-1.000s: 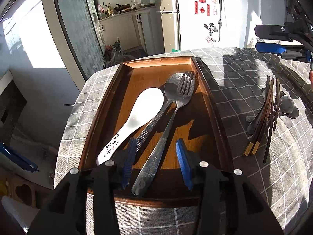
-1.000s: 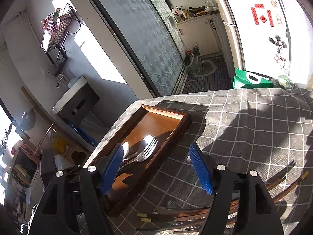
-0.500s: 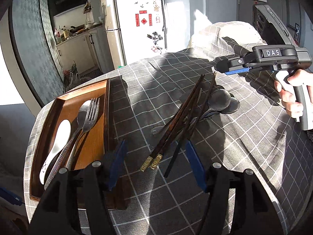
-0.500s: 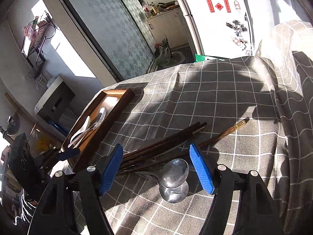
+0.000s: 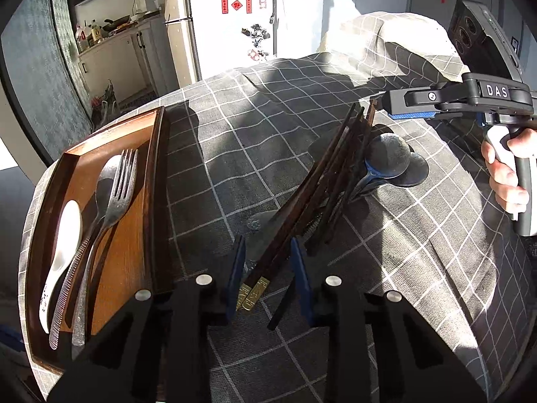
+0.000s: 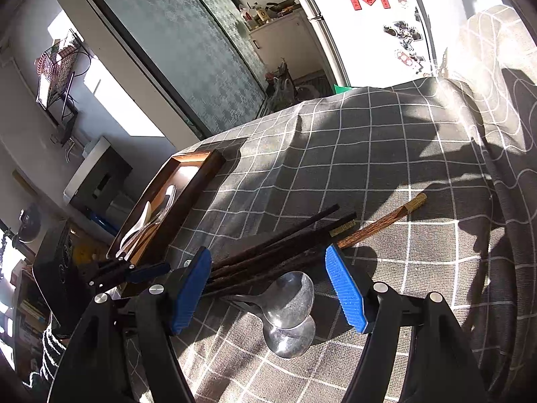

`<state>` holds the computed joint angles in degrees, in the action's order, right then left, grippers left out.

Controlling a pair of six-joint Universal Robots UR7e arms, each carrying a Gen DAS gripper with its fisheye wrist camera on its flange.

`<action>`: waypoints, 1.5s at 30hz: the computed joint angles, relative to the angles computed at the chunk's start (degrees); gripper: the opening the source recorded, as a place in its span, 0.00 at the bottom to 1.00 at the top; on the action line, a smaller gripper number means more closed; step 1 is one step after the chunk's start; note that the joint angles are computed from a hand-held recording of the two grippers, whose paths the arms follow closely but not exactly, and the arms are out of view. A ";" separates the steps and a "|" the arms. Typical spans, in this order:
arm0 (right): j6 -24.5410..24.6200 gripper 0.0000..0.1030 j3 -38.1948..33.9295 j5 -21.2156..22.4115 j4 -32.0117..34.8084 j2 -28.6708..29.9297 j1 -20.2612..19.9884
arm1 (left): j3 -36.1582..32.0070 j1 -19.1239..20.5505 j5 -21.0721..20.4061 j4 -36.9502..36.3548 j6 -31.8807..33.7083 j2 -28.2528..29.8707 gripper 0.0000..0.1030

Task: Organize utensils
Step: 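Move the left gripper toward the brown chopsticks on the cloth, then close the left gripper on one brown chopstick and lift it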

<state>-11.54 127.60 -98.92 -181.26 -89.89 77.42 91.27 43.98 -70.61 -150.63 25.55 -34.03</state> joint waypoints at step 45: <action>4.19 0.70 -0.98 5.07 -1.57 1.71 -1.13 | 1.78 0.19 -2.23 -1.08 0.83 -1.72 0.06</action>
<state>-7.35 126.62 -93.85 -182.83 -88.19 76.29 93.05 44.16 -72.84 -151.72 26.38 -35.74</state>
